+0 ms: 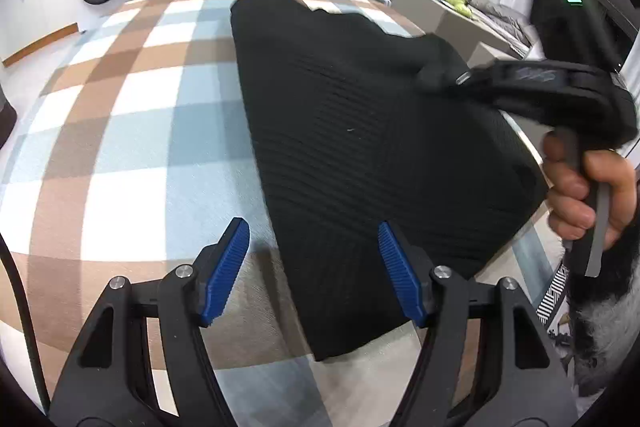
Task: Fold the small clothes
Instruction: 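Grasp the opposite side edge of the sweater with the right gripper, then fold the held side over the first fold with the right gripper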
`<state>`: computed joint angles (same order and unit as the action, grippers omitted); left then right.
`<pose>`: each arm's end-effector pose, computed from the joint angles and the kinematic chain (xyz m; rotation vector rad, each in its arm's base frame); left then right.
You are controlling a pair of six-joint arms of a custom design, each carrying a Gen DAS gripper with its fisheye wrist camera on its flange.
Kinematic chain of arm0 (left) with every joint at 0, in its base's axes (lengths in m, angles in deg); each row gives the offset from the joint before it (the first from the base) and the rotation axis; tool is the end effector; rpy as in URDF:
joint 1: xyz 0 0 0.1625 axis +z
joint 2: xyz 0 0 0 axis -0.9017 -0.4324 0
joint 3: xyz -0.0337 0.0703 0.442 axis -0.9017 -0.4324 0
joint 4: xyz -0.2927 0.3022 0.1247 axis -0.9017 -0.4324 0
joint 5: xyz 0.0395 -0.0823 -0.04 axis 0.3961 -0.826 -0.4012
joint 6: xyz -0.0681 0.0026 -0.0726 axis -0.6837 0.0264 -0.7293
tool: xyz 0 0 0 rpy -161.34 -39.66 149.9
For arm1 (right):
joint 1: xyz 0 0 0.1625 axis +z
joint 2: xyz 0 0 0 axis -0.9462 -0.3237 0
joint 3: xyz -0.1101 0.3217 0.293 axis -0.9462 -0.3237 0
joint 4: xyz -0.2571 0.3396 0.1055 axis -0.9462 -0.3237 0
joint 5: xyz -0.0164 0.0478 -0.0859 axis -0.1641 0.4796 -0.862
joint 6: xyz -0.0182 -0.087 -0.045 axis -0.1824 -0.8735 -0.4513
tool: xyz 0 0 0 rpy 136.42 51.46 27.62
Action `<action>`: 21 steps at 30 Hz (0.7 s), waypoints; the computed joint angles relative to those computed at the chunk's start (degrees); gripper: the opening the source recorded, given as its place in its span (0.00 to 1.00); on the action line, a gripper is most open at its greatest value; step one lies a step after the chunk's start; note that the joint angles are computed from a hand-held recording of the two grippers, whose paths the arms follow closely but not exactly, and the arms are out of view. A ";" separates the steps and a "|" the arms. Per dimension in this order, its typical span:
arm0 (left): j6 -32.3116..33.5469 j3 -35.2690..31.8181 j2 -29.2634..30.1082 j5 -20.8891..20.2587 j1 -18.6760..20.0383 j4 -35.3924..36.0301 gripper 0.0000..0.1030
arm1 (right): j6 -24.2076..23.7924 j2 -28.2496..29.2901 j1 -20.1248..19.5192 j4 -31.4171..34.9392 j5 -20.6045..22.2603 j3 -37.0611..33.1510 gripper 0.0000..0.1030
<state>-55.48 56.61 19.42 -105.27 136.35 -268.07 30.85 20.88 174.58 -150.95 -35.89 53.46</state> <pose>0.0094 -0.5971 0.1903 0.1516 2.4499 -0.8962 0.2913 -0.7088 -0.1108 0.7024 -2.8674 0.4392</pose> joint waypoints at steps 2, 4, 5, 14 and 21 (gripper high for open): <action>0.12 0.07 -0.53 -0.58 0.06 -0.66 0.63 | -3.45 -1.34 0.90 -6.54 0.39 2.75 0.08; 0.18 -0.13 -0.80 -1.07 0.23 -0.96 0.63 | -3.21 -1.96 1.54 -7.10 -1.75 3.27 0.09; 0.33 -0.35 -0.74 -0.88 0.25 -1.09 0.63 | -3.04 -1.90 1.53 -6.30 -2.81 3.07 0.09; -0.13 -0.56 -0.72 -0.45 0.44 0.00 0.63 | -0.24 -5.17 -0.86 4.08 1.02 7.04 0.31; 0.49 -0.84 -0.45 -1.49 0.12 -0.34 0.63 | -6.21 -8.39 -1.07 -3.50 4.96 15.07 0.09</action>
